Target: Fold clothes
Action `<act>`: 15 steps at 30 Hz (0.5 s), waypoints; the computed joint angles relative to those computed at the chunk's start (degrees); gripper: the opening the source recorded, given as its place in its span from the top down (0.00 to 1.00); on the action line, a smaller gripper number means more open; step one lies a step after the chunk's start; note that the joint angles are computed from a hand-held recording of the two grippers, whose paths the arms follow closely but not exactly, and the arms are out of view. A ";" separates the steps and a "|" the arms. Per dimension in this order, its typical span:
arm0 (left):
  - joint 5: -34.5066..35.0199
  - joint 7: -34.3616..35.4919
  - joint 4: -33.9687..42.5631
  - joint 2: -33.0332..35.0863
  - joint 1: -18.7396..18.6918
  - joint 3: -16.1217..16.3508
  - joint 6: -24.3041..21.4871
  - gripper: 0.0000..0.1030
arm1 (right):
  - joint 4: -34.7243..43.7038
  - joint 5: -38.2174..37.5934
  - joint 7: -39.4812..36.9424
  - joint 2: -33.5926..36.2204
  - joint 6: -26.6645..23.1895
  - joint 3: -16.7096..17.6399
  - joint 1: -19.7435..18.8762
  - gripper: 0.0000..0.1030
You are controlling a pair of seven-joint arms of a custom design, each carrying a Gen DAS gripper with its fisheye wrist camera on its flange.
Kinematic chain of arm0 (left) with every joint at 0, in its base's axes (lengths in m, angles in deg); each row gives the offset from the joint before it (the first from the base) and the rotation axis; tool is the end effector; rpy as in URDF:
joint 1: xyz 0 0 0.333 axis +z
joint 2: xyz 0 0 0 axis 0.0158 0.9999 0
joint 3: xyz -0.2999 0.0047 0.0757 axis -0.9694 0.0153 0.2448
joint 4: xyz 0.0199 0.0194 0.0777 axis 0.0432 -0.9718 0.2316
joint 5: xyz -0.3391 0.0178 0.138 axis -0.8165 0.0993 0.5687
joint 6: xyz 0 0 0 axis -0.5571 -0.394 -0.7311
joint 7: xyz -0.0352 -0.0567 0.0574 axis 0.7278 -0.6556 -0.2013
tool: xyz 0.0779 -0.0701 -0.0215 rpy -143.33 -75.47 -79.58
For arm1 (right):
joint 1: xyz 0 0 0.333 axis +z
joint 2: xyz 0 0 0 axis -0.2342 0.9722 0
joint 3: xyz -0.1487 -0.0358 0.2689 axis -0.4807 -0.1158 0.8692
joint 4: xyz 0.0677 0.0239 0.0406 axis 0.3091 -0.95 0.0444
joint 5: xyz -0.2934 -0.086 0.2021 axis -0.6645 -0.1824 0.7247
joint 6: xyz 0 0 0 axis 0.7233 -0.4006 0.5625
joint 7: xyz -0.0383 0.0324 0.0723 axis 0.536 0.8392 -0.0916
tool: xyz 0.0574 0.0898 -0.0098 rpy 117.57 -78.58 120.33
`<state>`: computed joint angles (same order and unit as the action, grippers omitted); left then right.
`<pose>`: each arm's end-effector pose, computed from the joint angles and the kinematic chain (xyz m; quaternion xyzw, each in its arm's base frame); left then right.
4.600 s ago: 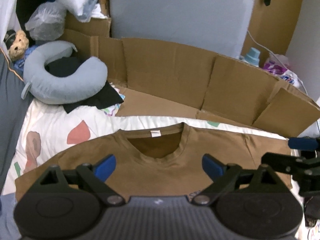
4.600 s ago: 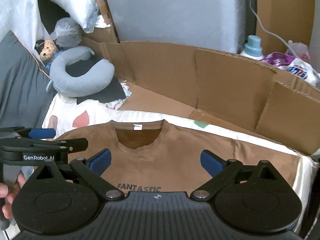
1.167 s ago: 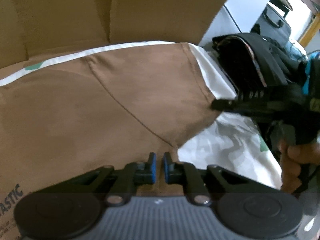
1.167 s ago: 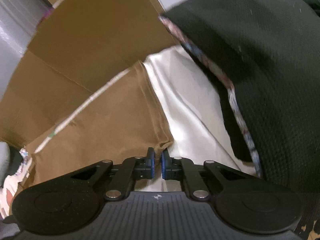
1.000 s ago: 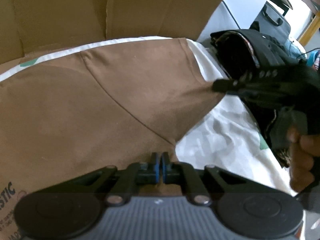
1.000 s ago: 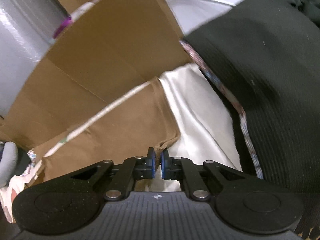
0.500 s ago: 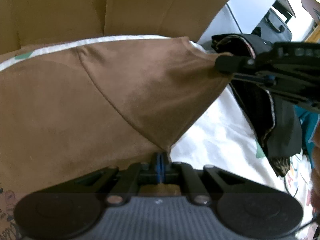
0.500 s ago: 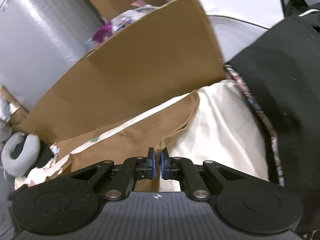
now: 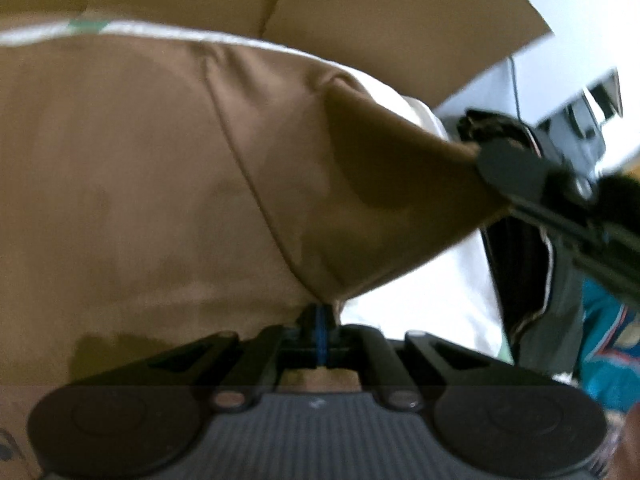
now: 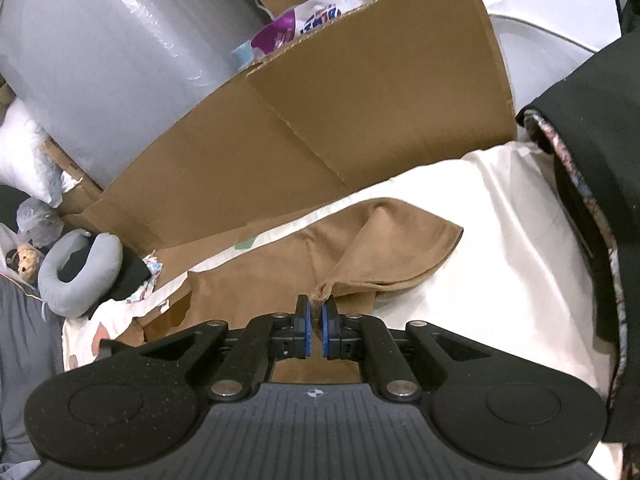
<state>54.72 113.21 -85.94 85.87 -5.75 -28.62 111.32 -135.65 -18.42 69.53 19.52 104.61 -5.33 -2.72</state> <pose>0.5851 -0.2090 0.4938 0.7418 -0.5840 0.3283 0.0313 0.5206 0.0732 0.5843 -0.5234 0.7318 -0.0831 0.4285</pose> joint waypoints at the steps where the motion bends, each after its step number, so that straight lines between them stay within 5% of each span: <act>1: -1.59 -0.66 -0.55 -0.10 0.17 -0.16 0.76 1.00 | 0.04 0.67 -0.35 0.01 -0.24 -0.14 0.23 0.97; 15: -32.21 -3.10 -7.92 -1.84 0.52 -2.40 11.70 0.99 | -0.86 4.85 -2.31 -1.04 -2.06 -0.06 1.65 0.97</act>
<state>22.52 110.11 -93.86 84.03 -5.23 -31.03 123.02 -136.51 -13.57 67.22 18.48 102.55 -5.39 -1.07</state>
